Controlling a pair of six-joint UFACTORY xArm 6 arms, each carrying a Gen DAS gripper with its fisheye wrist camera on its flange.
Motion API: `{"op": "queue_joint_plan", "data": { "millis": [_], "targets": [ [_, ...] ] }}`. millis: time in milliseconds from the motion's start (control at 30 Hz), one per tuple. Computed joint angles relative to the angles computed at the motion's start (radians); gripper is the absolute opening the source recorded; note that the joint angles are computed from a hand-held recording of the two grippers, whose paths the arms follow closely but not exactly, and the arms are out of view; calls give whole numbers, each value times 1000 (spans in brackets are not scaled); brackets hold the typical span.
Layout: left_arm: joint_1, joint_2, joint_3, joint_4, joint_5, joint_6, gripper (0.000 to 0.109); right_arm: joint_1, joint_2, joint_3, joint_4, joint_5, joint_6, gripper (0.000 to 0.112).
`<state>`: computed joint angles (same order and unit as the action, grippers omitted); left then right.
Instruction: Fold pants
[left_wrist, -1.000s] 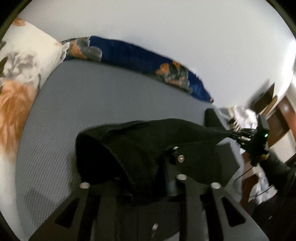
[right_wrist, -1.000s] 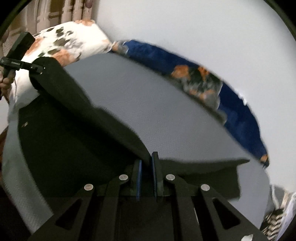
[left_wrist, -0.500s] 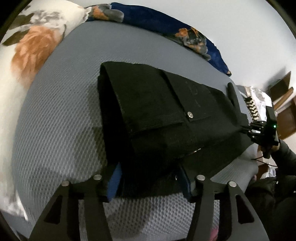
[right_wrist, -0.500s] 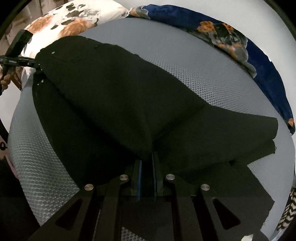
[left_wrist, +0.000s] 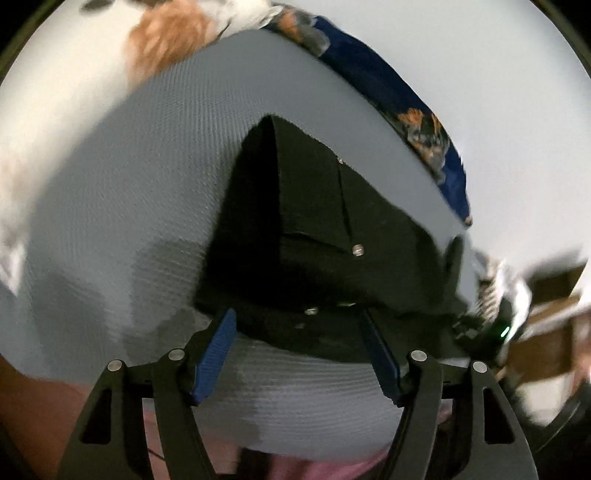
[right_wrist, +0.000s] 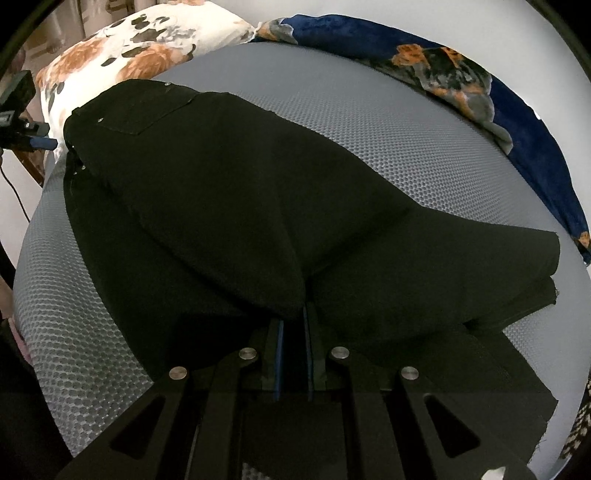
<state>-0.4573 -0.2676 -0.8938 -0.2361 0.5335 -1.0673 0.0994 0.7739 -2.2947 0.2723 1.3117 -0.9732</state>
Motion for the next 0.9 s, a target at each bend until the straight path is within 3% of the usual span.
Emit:
{"op": "queue_joint_plan", "data": {
  "millis": [133,500,567,633,700,900],
  "targets": [
    [-2,41,22,-131,-133,-83,70,-7,-3,3,14,-2,4,8],
    [-16,137,-10,-239,-187,-202,69,-29,-25,21,32,7,29,7],
    [-11,148,-22,-189,-182,-253,63,-32,-28,25,31,10,32,8],
    [2,172,-65,-112,-147,-302,42,-34,-33,35,29,7,34,8],
    [21,178,-103,-88,-104,-259,27,-33,-45,53,29,0,37,8],
    [77,243,-293,27,-13,-63,22,-29,-76,101,28,-7,49,8]
  ]
}}
